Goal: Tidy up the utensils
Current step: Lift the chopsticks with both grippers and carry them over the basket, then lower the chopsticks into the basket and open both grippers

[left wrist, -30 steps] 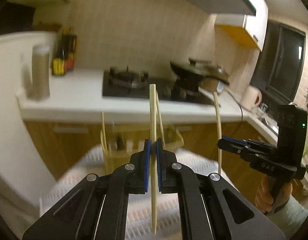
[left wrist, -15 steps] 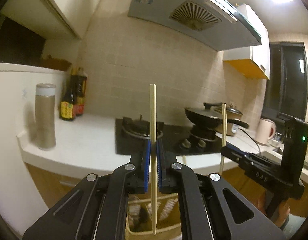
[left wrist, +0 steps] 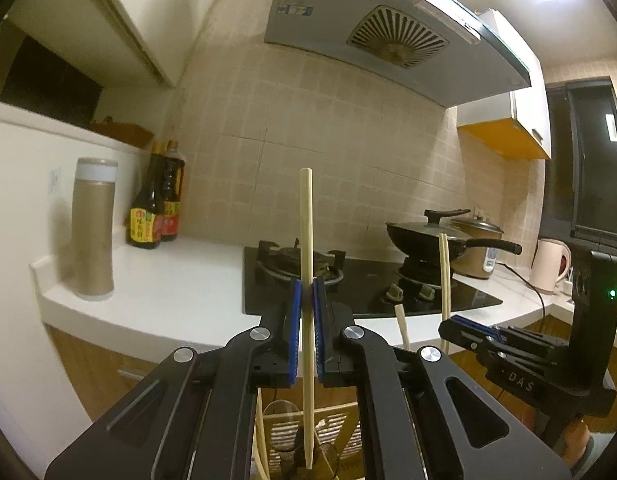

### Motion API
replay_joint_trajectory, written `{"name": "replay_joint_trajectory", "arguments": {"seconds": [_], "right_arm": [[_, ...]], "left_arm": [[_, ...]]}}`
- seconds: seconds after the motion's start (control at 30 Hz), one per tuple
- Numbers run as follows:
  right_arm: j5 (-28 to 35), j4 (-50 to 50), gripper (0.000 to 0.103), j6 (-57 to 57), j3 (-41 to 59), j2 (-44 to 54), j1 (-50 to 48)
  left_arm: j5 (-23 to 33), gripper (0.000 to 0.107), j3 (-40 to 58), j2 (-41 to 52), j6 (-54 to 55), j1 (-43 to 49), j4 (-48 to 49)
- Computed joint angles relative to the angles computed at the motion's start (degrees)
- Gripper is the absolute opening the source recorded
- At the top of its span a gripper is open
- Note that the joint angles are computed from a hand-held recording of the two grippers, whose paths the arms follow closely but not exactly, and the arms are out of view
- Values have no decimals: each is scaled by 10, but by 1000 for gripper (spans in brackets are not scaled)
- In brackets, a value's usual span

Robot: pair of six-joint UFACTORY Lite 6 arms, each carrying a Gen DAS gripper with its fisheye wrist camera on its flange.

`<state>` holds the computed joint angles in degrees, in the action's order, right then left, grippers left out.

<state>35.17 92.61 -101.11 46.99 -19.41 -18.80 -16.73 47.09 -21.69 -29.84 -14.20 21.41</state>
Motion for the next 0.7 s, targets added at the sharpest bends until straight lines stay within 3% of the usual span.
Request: {"name": "replay_joint_trajectory", "arguments": {"seconds": [0.33, 0.47, 0.53, 0.6, 0.7], "right_arm": [[8, 19, 10, -22, -48, -7, -4], [44, -17, 12, 14, -45, -7, -38], [61, -34, 18, 25, -43, -6, -51], [78, -48, 26, 34, -46, -10, -66], [99, -67, 27, 49, -42, -9, -82]], "left_arm": [[-54, 4, -43, 19, -29, 23, 27], [-62, 6, -55, 11, -108, 40, 110], [-61, 21, -59, 5, -145, 47, 147], [-65, 25, -65, -1, -165, 55, 167], [-68, 28, -71, -10, -212, 68, 212]]}}
